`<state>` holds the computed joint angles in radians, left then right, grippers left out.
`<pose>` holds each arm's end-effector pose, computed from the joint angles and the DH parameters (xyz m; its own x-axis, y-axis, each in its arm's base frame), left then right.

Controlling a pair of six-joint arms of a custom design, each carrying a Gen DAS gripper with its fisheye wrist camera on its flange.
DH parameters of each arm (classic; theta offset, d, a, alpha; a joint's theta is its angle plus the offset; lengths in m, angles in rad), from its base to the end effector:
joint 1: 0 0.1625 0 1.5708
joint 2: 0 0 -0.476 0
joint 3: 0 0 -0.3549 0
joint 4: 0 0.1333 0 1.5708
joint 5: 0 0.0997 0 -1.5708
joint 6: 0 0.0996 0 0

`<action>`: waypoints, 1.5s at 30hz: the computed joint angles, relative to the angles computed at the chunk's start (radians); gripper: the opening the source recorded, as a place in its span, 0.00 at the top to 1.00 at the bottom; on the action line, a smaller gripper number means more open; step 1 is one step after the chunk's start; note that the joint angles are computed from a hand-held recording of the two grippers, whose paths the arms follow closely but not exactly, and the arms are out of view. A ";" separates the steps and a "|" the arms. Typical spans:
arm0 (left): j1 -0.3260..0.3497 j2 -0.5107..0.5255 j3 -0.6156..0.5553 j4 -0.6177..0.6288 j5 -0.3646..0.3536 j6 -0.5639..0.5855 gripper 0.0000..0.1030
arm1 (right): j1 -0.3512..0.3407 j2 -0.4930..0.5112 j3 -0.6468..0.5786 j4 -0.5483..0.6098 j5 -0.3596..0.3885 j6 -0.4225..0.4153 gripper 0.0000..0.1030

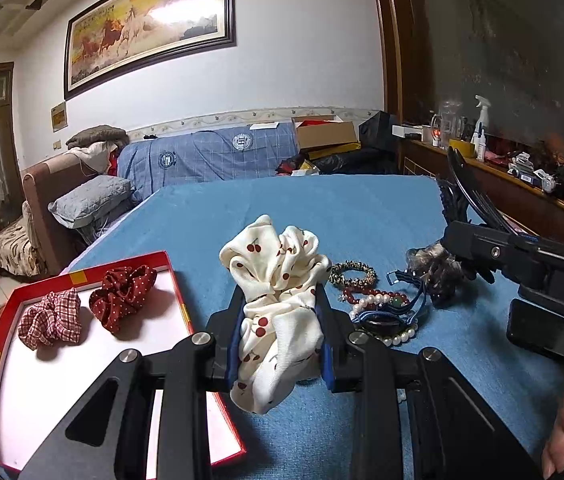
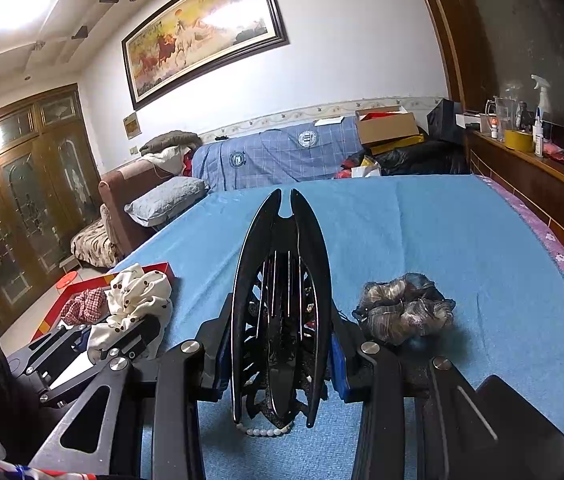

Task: Organize jewelry
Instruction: 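Hold the white scrunchie in the left gripper while the right gripper holds the claw clip, then carry the white scrunchie and claw clip over the red box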

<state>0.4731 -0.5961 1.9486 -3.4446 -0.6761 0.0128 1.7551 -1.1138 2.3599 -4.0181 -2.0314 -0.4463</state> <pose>-0.4275 -0.4559 0.0789 -0.6210 0.3851 -0.6827 0.7799 0.3902 -0.4893 0.1686 -0.4187 0.3140 -0.8343 0.0662 0.5473 -0.4726 0.4253 -0.7718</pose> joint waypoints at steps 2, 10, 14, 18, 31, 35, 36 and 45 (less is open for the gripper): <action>-0.001 -0.001 -0.001 0.003 0.003 -0.001 0.72 | -0.001 0.000 0.000 0.000 0.001 -0.003 0.59; -0.002 -0.002 -0.003 0.008 0.005 -0.001 0.72 | 0.008 0.008 0.001 -0.006 -0.008 -0.017 0.59; -0.002 -0.001 -0.003 0.005 0.005 -0.001 0.72 | 0.011 0.012 0.004 -0.017 -0.013 -0.022 0.59; -0.003 -0.001 -0.004 -0.001 0.006 -0.002 0.72 | 0.016 0.013 0.005 -0.015 -0.017 -0.019 0.59; 0.014 -0.100 0.052 0.027 0.032 -0.091 0.72 | 0.071 0.051 -0.025 -0.025 -0.053 -0.006 0.59; 0.025 -0.156 0.091 0.039 0.070 -0.110 0.72 | 0.103 0.086 -0.056 0.015 -0.042 0.002 0.59; 0.030 -0.172 0.101 0.044 0.081 -0.117 0.72 | 0.112 0.096 -0.068 0.033 -0.041 0.004 0.59; 0.098 -0.309 0.167 0.161 0.163 -0.234 0.72 | 0.166 0.192 -0.180 0.217 -0.001 0.032 0.59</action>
<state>0.5707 -0.9047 2.1154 -3.2841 -0.5130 -0.2214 1.9207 -0.9217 2.1804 -3.8007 -2.0329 -0.4141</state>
